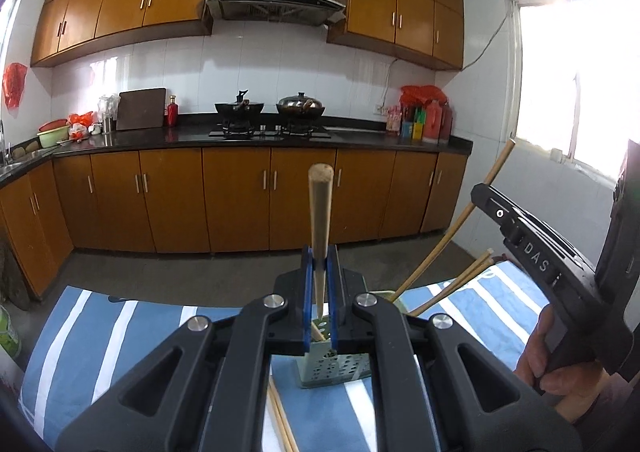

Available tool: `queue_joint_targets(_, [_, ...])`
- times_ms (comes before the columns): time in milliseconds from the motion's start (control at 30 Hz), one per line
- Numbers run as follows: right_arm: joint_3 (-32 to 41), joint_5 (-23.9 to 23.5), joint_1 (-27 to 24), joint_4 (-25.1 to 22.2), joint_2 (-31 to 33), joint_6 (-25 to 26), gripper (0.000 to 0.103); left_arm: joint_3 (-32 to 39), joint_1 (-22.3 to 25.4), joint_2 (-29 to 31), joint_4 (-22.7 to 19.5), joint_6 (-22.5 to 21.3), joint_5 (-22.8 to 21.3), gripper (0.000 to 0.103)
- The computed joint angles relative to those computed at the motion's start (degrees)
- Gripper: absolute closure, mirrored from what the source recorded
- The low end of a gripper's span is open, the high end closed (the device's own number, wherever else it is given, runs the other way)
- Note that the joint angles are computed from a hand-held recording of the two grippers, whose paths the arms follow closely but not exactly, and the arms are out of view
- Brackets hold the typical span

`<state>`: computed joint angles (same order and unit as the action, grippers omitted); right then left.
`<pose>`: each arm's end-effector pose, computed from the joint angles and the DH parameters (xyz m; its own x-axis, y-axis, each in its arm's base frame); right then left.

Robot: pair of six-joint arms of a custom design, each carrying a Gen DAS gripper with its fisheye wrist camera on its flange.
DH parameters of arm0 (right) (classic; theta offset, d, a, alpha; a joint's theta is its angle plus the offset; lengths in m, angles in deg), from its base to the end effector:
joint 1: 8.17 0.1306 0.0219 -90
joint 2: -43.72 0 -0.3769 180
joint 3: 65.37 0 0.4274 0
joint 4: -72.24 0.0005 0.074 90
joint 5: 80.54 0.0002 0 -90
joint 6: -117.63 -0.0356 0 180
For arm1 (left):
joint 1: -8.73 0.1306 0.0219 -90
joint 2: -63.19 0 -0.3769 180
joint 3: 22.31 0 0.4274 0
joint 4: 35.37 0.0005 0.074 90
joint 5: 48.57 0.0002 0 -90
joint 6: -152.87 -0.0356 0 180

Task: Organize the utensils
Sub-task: 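Open both tools and withdraw from the green holder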

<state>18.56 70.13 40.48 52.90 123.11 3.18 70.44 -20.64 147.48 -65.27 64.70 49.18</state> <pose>0.3321 0.3297 0.5113 -0.0753 0.2213 -0.9723 0.2420 0.9500 0.1974 0.4408 -0.2542 0.5284 -0.3374 0.1536 -0.9288 0.5849 0.8073 -0.0790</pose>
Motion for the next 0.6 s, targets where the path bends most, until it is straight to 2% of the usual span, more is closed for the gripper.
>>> queue_joint_targets(167, [0.28,-3.24,-1.2,-5.3,0.77,-5.71,0.096,0.84,-0.16,2.25,-1.51,0.56,0.42,0.096])
queue_joint_targets(300, [0.0,-5.08,-1.39,-7.68,0.25,-7.96,0.093,1.15,0.36,3.06,-2.45,1.5,1.32,0.095])
queue_joint_targets(400, [0.61,-4.5,-1.1,-8.89,0.33,-8.65,0.082,0.8,0.64,2.66,-2.32,1.97,1.63,0.095])
queue_joint_targets(600, [0.12,-1.87,0.9,-9.77,-1.38,-9.29,0.08,-1.36,1.11,-0.19,-0.74,2.79,1.85,0.095])
